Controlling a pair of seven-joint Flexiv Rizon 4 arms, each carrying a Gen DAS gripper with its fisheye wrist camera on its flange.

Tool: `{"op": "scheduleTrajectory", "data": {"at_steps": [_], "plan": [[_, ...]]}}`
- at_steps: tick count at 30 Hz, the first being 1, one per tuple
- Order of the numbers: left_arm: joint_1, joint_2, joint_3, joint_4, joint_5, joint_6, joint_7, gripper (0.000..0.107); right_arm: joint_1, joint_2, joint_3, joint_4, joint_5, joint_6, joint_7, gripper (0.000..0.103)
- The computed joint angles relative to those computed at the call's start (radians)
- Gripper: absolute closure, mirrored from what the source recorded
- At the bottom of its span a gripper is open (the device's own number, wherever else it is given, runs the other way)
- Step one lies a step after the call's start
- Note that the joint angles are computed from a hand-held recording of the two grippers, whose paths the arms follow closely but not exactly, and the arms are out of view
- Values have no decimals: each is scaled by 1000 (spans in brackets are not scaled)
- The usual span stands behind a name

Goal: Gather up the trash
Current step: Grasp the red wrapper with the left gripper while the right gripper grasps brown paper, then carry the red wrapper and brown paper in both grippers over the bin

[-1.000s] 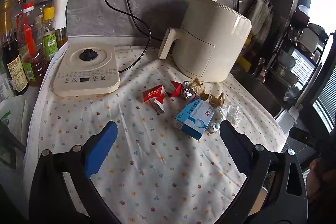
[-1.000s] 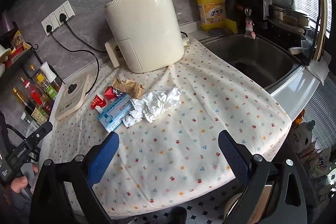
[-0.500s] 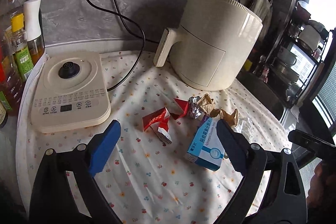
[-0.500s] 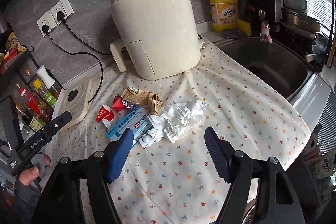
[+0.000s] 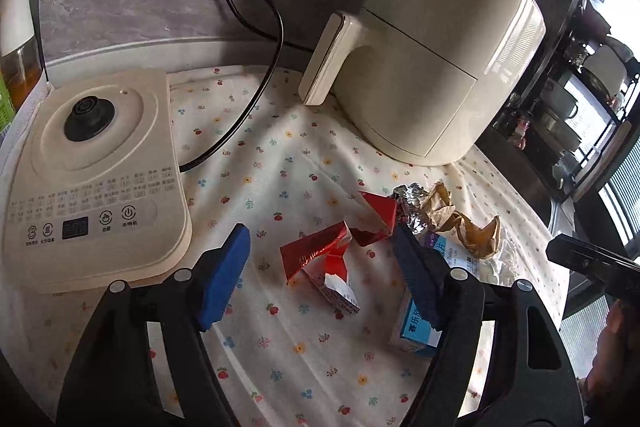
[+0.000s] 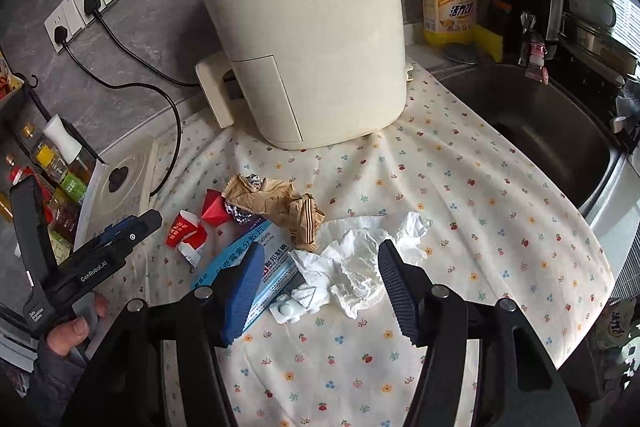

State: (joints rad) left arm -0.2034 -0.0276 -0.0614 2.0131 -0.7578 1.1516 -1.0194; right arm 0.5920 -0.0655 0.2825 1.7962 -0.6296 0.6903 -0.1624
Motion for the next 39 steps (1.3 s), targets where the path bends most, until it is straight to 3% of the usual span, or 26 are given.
{"op": "scheduleTrajectory", "data": {"at_steps": [9,12,14,16,18,19,32,39], "plan": [[17,-68,-18,-36,0,-20,0,39,10,-100,-33,-91,47,-21,-99,54],[23,-85,-20,-47,32,-40,-26,47,16,-132,-44,-120,55,-18,-130,56],[26,-86,-23,-45,35,-46,-31,63,21,-154,-52,-136,58,-14,-147,59],[27,-82,-24,-42,41,-47,-35,68,26,-176,-58,-155,70,-21,-173,68],[24,-69,-24,-32,40,-34,-31,76,40,-186,-68,-165,51,-49,-181,92],[24,-63,-22,-31,45,-38,-32,88,49,-181,-76,-158,20,-56,-163,93],[-20,59,6,28,27,38,-29,88,34,-61,-39,-71,-39,50,-86,95],[-57,134,23,67,39,63,-73,88,24,5,-5,-35,-41,43,-57,95]]}}
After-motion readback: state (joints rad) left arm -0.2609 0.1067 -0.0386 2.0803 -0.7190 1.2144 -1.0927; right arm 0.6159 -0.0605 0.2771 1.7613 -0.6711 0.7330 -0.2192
